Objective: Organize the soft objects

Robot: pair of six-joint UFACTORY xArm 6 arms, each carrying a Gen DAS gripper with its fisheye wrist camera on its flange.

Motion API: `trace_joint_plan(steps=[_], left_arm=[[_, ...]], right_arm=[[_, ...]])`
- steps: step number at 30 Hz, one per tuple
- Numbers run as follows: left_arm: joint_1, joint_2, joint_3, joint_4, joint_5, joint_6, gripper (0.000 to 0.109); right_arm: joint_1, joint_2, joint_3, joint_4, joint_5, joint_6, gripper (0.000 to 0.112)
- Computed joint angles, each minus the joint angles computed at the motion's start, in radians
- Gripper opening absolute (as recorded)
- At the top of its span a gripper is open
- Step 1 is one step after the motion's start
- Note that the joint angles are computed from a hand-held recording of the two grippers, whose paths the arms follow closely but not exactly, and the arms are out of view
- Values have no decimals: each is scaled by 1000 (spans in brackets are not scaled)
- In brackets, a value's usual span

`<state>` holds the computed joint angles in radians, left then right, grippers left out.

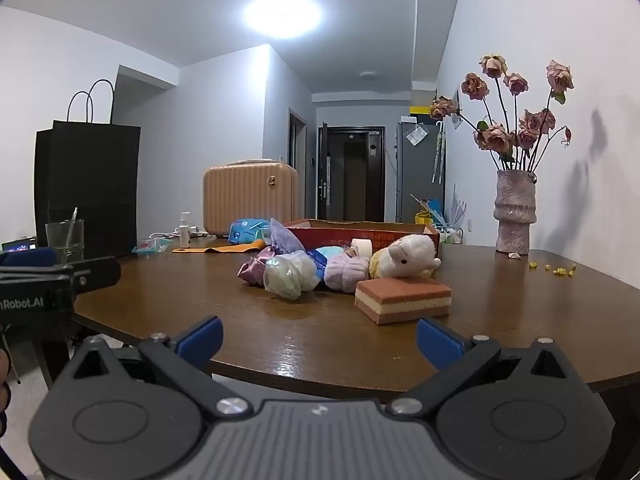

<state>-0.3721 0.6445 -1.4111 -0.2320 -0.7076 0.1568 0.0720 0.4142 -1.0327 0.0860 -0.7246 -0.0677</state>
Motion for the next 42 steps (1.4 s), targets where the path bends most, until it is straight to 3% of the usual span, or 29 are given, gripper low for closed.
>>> trace_joint_plan(steps=[5, 25, 42], left_arm=[[-5, 4, 10, -3, -49, 25, 103], [-3, -3, 5, 0, -25, 20, 103], [1, 3, 21, 42, -62, 12, 103]], right_arm=[[-5, 4, -1, -15, -13, 18, 103], [-14, 17, -15, -25, -14, 51, 103], [-15, 23, -15, -21, -29, 57, 103]])
